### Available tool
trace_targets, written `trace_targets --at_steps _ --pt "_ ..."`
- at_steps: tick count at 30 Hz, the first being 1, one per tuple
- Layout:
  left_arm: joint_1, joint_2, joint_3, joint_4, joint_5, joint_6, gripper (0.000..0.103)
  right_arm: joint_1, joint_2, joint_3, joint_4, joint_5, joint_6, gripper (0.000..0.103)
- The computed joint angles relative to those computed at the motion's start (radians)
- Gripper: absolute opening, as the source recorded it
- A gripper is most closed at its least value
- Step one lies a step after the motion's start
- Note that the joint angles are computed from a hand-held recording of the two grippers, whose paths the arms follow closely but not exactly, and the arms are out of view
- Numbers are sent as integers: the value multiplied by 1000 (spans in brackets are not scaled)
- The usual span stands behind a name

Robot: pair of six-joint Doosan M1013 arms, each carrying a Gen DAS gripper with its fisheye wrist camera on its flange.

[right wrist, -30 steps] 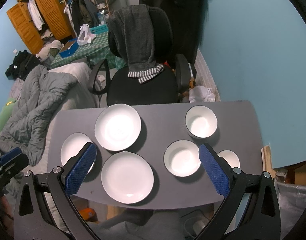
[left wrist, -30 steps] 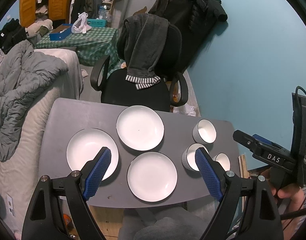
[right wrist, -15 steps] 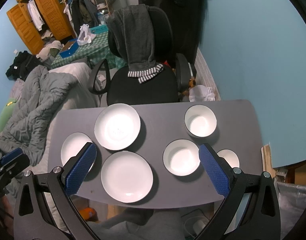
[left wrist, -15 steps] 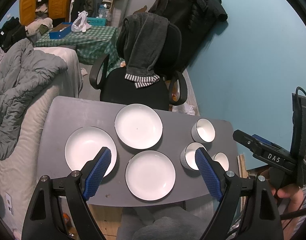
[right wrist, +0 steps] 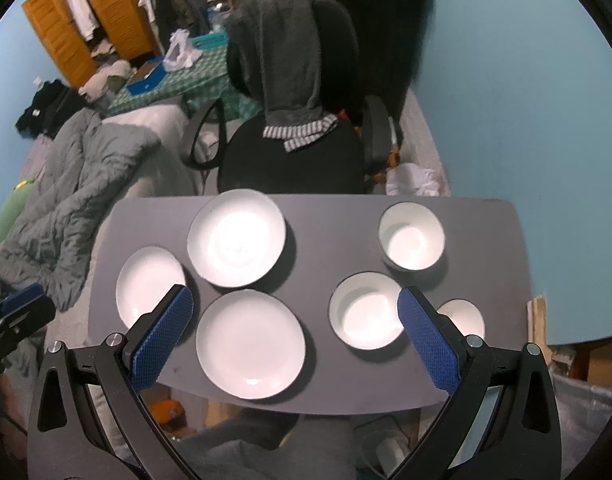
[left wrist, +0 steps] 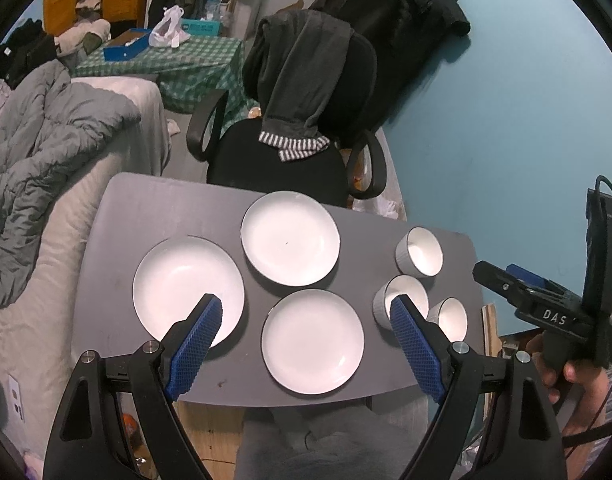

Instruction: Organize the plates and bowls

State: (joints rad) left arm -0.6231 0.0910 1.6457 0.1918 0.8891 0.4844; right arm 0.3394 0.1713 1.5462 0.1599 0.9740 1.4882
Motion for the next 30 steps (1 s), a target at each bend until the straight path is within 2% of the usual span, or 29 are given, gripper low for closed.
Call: trace_targets --at_steps 11,23,30 --pt "31 34 43 -34 -10 39 88 -39 106 -48 183 108 -235 101" --pt "47 84 87 -144 -32 62 88 -31 207 -49 217 145 -305 101" --pt "54 102 119 -227 -77 71 88 -17 250 -53 204 154 -339 101"
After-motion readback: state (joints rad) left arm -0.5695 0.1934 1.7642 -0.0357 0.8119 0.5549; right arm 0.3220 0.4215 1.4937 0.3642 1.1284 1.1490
